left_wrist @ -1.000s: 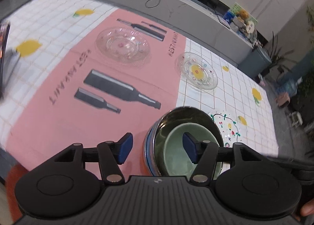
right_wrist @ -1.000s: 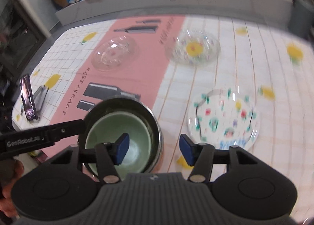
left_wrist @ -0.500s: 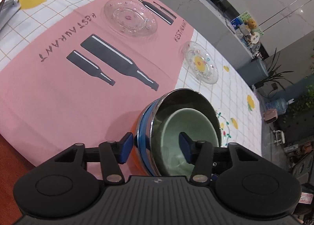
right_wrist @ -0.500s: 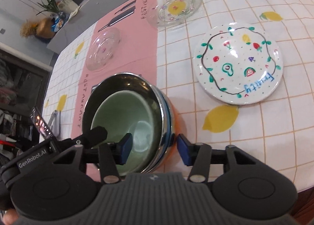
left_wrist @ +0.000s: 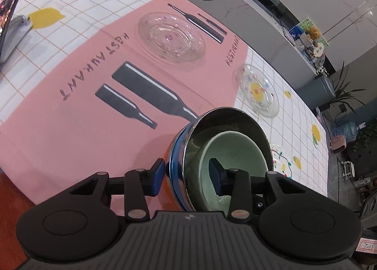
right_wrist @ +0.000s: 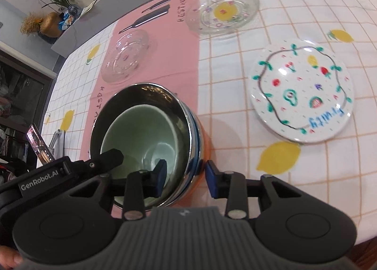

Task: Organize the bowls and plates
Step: 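Open both tools and release the green bowl rim, then move both tools to the white painted Fruity plate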

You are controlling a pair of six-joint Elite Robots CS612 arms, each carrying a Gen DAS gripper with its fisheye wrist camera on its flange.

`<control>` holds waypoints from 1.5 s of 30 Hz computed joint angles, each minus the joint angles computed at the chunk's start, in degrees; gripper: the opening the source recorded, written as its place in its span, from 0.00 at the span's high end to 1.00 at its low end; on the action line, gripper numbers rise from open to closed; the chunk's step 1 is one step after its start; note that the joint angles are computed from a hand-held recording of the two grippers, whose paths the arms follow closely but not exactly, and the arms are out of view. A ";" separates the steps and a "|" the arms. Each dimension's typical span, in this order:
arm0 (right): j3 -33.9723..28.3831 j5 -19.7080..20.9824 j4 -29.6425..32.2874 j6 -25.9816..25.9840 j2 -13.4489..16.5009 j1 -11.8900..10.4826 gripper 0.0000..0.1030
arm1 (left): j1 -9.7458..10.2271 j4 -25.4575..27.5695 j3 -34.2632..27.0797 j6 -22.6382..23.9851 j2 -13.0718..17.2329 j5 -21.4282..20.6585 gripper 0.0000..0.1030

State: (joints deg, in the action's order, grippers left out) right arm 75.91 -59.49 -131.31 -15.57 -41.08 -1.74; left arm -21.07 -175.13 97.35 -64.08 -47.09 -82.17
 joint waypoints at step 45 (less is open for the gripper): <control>-3.96 1.47 -17.87 17.25 6.68 -9.07 0.62 | -4.45 24.73 -31.41 23.84 14.99 5.52 0.67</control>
State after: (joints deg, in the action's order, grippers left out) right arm 71.95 -58.02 -149.18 1.68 -34.40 -10.81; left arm -25.51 -150.40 65.94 -40.24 -32.10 -76.66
